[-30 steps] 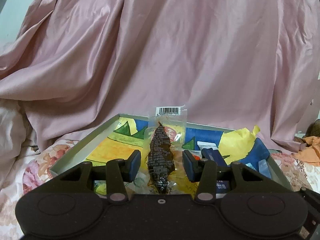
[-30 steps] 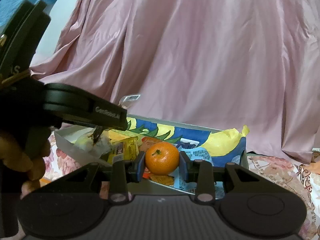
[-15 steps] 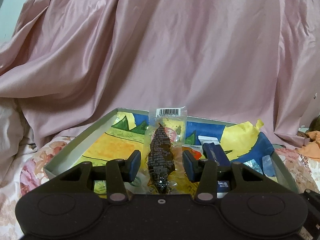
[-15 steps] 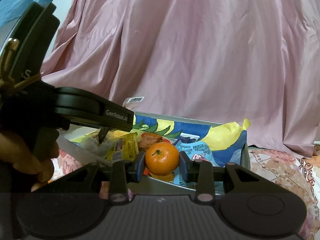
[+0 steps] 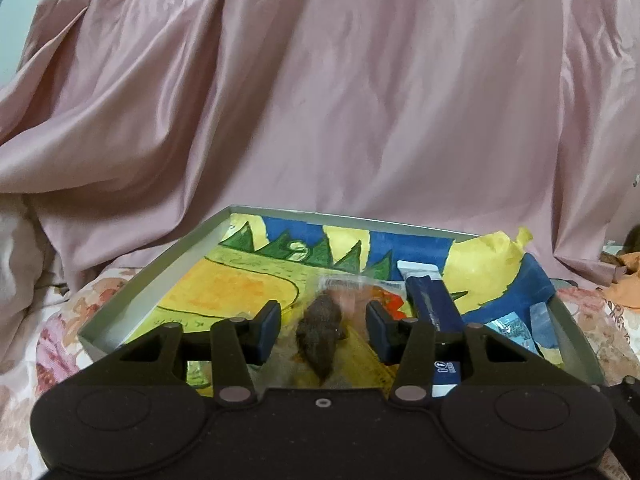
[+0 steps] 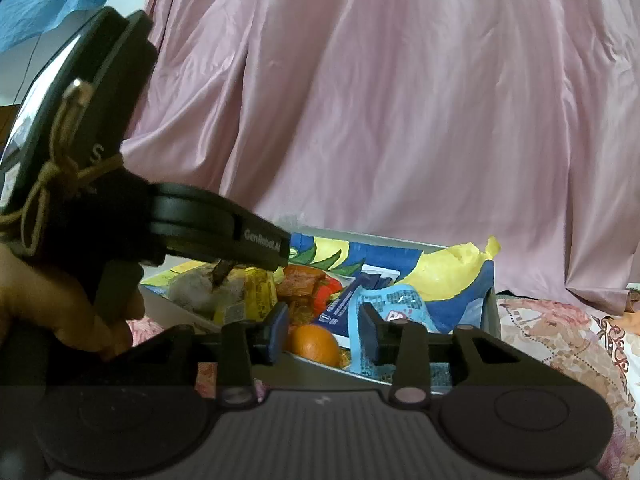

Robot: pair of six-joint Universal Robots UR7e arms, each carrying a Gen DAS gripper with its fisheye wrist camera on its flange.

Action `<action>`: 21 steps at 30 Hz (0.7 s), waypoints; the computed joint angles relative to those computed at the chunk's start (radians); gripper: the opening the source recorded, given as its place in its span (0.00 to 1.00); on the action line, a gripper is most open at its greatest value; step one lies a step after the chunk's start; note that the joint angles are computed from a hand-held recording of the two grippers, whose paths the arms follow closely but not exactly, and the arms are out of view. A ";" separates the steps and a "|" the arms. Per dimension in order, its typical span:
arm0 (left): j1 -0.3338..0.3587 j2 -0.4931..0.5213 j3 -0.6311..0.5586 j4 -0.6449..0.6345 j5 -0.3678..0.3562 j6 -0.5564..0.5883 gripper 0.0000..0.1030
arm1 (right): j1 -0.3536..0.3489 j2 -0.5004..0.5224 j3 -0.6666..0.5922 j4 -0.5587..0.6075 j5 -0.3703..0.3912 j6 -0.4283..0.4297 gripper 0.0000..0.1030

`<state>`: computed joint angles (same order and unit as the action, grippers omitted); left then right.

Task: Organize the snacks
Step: 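Open both tools to drop the dried snack and tangerine into the tray, then move both tools back over the bread loaf and round pastry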

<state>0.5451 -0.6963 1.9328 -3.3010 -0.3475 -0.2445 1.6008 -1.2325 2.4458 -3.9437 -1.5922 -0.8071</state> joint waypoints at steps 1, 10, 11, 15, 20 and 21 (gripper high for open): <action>-0.001 -0.005 0.004 0.004 0.002 -0.011 0.60 | 0.000 0.002 0.001 -0.006 -0.001 -0.003 0.45; -0.044 -0.031 0.049 -0.047 0.081 -0.020 0.92 | -0.004 0.009 0.012 -0.068 0.020 0.001 0.73; -0.050 -0.037 0.057 -0.045 0.090 -0.031 0.95 | -0.005 0.010 0.015 -0.076 0.025 0.001 0.78; -0.075 -0.069 0.100 -0.035 0.119 -0.078 0.99 | -0.004 0.009 0.027 -0.106 0.042 -0.011 0.89; -0.108 -0.136 0.176 0.038 0.141 -0.170 0.99 | -0.001 0.015 0.052 -0.162 0.071 -0.040 0.99; -0.116 -0.150 0.193 0.056 0.146 -0.196 0.99 | 0.002 0.013 0.060 -0.170 0.074 -0.043 1.00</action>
